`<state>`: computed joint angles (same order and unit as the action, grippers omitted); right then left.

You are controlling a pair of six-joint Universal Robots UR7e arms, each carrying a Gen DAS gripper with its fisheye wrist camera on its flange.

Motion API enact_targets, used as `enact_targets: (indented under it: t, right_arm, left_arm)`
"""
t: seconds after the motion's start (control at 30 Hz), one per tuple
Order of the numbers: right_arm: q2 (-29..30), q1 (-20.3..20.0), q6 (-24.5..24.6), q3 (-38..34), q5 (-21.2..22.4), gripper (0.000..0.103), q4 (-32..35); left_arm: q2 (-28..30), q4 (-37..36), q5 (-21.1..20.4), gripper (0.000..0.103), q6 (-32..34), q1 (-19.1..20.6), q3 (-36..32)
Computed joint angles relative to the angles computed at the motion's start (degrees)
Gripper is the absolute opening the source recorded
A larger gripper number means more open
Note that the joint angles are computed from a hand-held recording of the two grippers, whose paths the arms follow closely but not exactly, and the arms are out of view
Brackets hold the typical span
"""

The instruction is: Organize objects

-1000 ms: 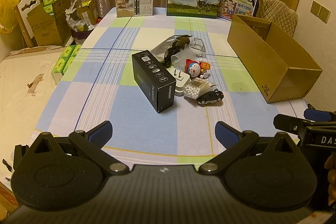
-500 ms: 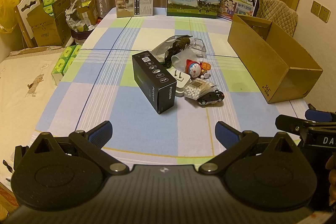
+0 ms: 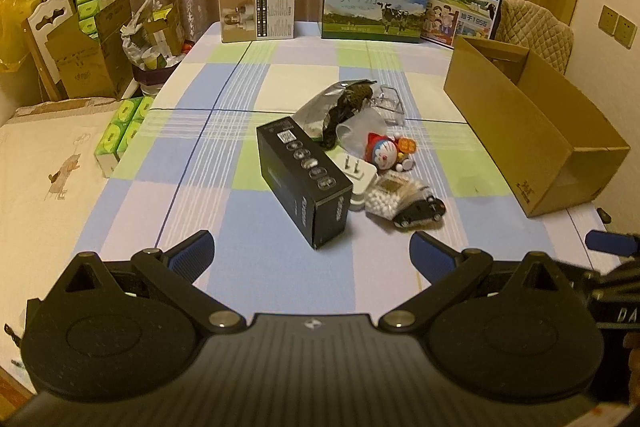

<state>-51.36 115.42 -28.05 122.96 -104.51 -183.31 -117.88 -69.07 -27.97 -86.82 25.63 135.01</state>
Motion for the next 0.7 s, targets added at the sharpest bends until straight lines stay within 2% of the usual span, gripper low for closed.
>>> enact_targets:
  t: [0.17, 0.3, 0.4, 0.53, 0.7]
  right_arm:
    - [4.01, -0.50, -1.69, -3.08, 0.67, 0.101, -0.03]
    - [7.56, -0.92, -3.92, -6.24, 0.82, 0.101, 0.52]
    - [9.77, -1.46, -5.27, -8.40, 1.14, 0.101, 1.58]
    - [12.00, -2.25, -5.90, -10.85, 1.46, 0.100, 3.15]
    - [14.15, -3.04, -5.45, -12.99, 0.74, 0.100, 4.86]
  left_arm:
    - [1.78, -15.44, 3.11, 0.102, 14.01, 7.36, 1.10]
    - [4.55, -32.62, 4.00, 0.102, 27.39, 13.09, 2.66]
    - [7.54, -45.59, 3.65, 0.102, 36.99, 17.02, 3.49]
    - [12.07, -58.58, 2.61, 0.102, 46.22, 21.28, 3.56]
    - [17.72, -70.86, 0.58, 0.094, 54.83, 26.17, 2.55]
